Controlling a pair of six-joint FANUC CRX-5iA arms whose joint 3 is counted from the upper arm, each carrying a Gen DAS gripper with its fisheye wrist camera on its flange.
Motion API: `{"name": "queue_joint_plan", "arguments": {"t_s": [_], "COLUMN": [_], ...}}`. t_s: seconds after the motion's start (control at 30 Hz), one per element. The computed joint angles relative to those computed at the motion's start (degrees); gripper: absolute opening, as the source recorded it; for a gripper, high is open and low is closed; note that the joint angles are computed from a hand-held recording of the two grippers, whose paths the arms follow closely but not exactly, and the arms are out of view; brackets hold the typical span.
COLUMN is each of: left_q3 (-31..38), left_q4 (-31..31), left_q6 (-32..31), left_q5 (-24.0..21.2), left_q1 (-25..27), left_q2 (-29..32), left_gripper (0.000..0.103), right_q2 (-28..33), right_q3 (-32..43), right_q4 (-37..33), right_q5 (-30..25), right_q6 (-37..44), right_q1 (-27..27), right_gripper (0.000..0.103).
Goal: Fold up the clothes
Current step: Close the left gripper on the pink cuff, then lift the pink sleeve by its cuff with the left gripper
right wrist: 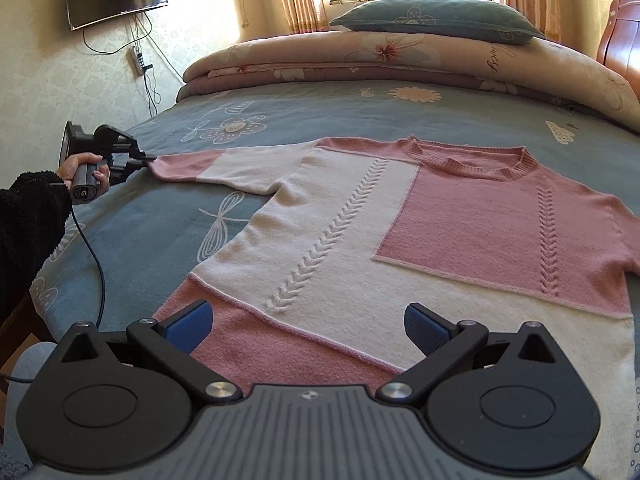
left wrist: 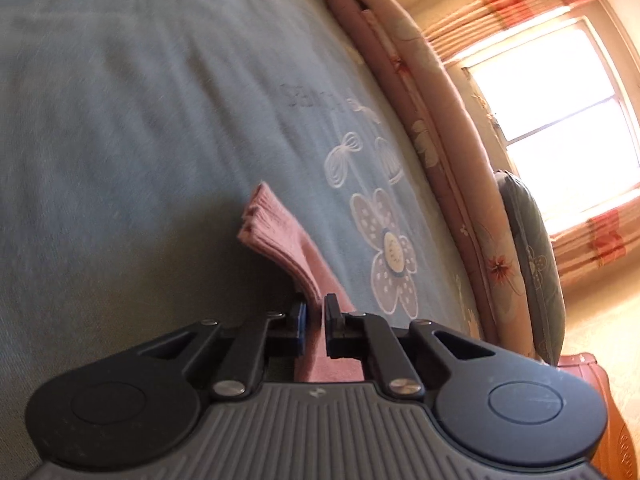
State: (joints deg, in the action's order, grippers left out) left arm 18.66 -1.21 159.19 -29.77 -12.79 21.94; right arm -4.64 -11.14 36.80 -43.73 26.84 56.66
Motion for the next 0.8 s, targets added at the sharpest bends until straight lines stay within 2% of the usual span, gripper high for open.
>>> {"name": "queue_joint_plan", "arguments": {"t_s": [0.1,0.17,0.23,0.27,0.3,0.37,0.47,0.53,0.6,0.7,0.8], "left_q3": [-4.53,-8.51,-13.87,-15.21,-14.89,-12.4,-12.08,-11.2,-8.7,-5.82,-1.74], "left_q4": [0.16,1.17,7.08,9.65,9.31,7.38,12.81,10.27,4.5,-0.14,-2.72], "left_q6": [2.91,2.68,-2.11,-4.32,-4.13,-3.15,-9.21,-7.52,-3.71,-0.74,-0.59], "left_q5": [4.19,8.81,16.2,18.34,18.83,17.79,19.96,19.6,16.3,12.02,6.74], "left_q1": [0.12,0.4,1.21,1.5,1.72,2.04,2.28,2.17,1.83,1.29,0.66], "left_q2": [-1.35,-2.4,-3.43,-3.47,-3.13,-1.74,0.09,0.29,0.47,0.72,1.5], "left_gripper": [0.013,0.016,0.018,0.018,0.018,0.018,0.018,0.016,0.008,0.007,0.005], "right_q2": [0.44,1.04,2.01,2.54,3.06,4.04,4.91,5.23,5.39,5.27,4.47], "right_q3": [0.4,0.96,1.86,2.34,2.84,3.88,4.91,5.37,5.59,5.59,4.78], "right_q4": [-1.16,-2.5,-3.76,-4.33,-4.9,-5.96,-6.54,-6.76,-6.73,-6.44,-5.14], "right_q5": [-0.33,-0.52,-0.81,-0.96,-1.08,-1.21,-1.66,-1.99,-2.23,-2.46,-2.08], "right_q6": [0.44,1.66,2.89,3.41,3.94,5.11,6.55,7.22,7.32,7.09,6.4], "right_q1": [-0.52,-0.84,-1.15,-1.3,-1.44,-1.64,-1.58,-1.49,-1.47,-1.37,-0.99], "right_gripper": [0.103,0.103,0.103,0.103,0.103,0.103,0.103,0.103,0.103,0.103,0.103]}}
